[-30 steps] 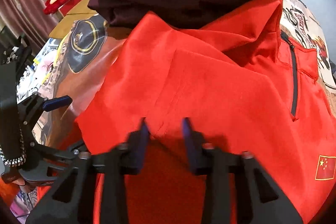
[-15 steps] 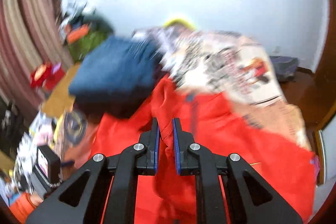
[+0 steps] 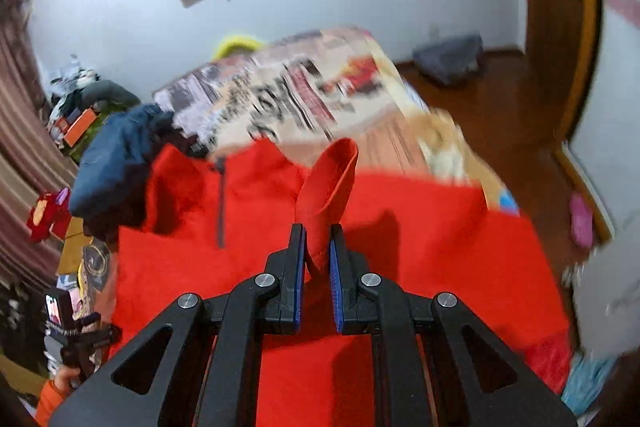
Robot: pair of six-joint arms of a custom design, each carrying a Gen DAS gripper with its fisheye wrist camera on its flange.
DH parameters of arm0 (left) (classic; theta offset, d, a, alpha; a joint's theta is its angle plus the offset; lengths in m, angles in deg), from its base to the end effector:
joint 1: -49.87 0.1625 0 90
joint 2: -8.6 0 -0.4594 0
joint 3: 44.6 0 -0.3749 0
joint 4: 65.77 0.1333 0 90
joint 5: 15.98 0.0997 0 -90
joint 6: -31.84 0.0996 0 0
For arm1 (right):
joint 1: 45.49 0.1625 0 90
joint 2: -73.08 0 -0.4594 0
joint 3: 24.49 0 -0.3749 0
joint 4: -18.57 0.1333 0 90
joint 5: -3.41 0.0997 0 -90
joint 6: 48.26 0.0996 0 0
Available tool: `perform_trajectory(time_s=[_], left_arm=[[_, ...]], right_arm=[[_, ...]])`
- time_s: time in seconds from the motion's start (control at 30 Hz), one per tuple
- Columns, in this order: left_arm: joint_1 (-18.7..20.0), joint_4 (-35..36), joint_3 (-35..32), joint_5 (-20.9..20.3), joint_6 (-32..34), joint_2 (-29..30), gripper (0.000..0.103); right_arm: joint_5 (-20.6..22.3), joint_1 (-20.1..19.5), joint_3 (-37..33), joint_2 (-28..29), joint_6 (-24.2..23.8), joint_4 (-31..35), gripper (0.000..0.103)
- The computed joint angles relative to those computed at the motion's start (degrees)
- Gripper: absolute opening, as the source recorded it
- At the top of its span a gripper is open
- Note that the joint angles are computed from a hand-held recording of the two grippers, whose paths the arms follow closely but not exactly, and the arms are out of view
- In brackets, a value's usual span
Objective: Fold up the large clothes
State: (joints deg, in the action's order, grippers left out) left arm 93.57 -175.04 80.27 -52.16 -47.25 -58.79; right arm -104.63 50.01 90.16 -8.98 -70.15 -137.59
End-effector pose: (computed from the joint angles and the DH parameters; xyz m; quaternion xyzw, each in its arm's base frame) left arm -0.1561 -0.4448 0.1626 -0.0957 0.8502 -0.2461 0.4555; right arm 0.1513 -0.5026 0.3918 0.1799 -0.9294 0.2609 0.1892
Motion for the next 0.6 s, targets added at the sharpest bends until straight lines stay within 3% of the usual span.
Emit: perform_trajectory(time_s=[0.13,0.33,0.53,0.6], left_arm=[[-0.5,-0.21,0.02,-1.55,0.03,0.39,0.091],[-3.06,-1.58,1.53,-5.28,1.49,-2.6,0.091],[-7.79,6.35,-1.46,-3.35,-1.74,-4.58,0.091],[-8.7,6.99,-2.96,-1.72,-1.75,-4.66,0.091]], right_arm=[[0.63,-3.49,1.83,-2.66,1.66,3.36,0.01],[-1.92,-4.36,3.52,-4.81,0.49,2.87,0.013],[0.14,-5.74,2.3,-7.16,0.89,4.82,0.015],[0.04,-6.16,1.58,-7.69,1.5,4.35,0.024]])
